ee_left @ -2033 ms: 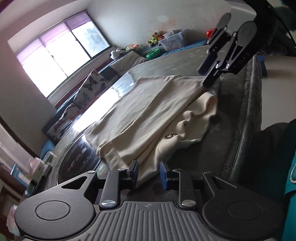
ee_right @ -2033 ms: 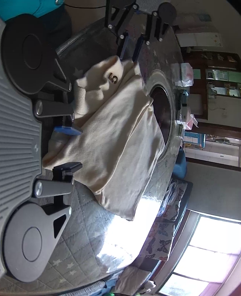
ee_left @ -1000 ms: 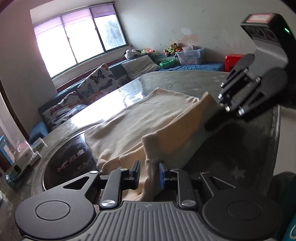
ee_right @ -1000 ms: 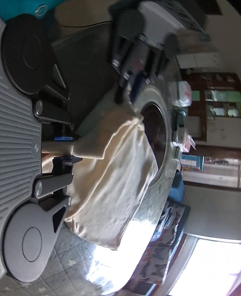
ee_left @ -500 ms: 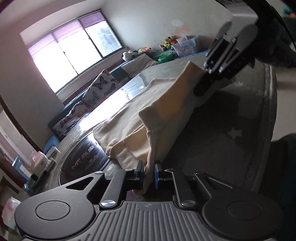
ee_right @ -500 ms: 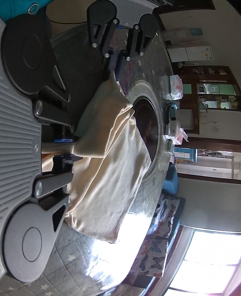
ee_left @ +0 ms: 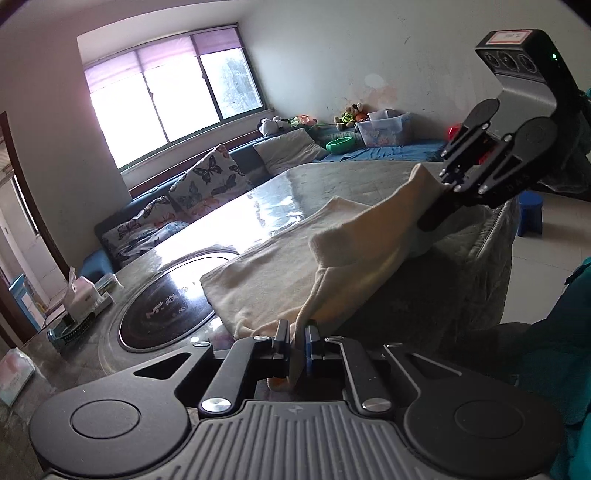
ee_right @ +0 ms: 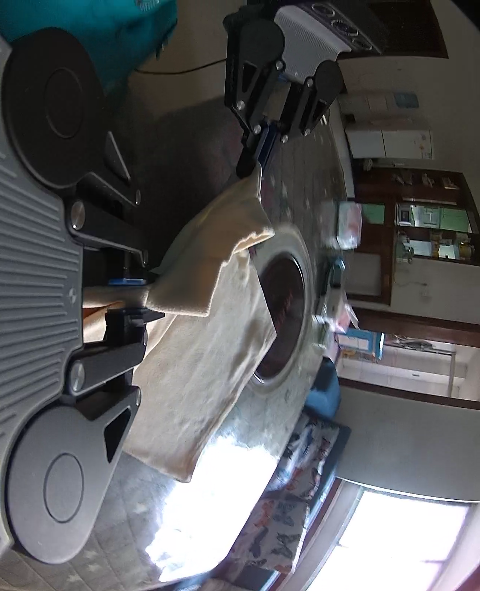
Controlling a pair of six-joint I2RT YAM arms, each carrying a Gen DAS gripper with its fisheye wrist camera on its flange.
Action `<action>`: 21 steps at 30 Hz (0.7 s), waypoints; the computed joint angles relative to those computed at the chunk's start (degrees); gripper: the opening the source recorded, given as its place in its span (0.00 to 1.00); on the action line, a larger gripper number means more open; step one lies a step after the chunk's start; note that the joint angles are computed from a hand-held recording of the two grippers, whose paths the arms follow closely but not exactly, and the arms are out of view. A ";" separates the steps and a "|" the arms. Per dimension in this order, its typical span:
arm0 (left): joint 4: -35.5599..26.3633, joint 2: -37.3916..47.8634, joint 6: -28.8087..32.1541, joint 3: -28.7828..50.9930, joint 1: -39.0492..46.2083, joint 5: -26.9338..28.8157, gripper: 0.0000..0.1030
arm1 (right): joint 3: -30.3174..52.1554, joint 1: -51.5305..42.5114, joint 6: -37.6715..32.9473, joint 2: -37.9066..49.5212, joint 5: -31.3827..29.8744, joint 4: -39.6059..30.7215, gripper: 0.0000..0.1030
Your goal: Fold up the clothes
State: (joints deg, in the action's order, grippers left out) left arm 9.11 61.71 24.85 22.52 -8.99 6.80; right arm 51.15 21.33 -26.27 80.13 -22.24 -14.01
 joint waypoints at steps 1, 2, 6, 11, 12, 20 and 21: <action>0.60 0.41 -0.28 0.14 -0.17 -0.42 0.08 | -0.33 0.25 0.02 -0.69 -0.02 -0.35 0.09; 1.26 1.24 -0.74 0.65 -0.30 -0.81 0.08 | -0.25 0.43 -0.02 -0.82 0.06 -0.57 0.09; 3.97 6.67 -2.58 5.05 0.53 -1.41 0.08 | 2.86 0.16 1.03 1.57 0.39 -0.58 0.09; 8.43 17.03 -3.67 13.45 1.09 -3.24 0.08 | 11.90 -1.57 0.59 7.73 -0.50 -2.12 0.09; 9.15 19.69 -3.85 15.67 1.06 -3.88 0.08 | 14.82 -1.90 0.74 10.08 -0.54 -2.35 0.09; 7.75 43.18 -9.84 38.69 0.85 -8.66 0.08 | 38.62 -2.67 2.94 30.41 3.33 -5.96 0.09; 7.05 46.16 -10.79 41.89 0.75 -9.33 0.08 | 41.15 -2.64 3.98 33.08 4.29 -5.91 0.09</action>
State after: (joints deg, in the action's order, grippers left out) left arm 16.15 107.88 14.06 64.41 -8.24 -2.52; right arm 92.30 18.69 -22.30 113.21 -17.95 -19.92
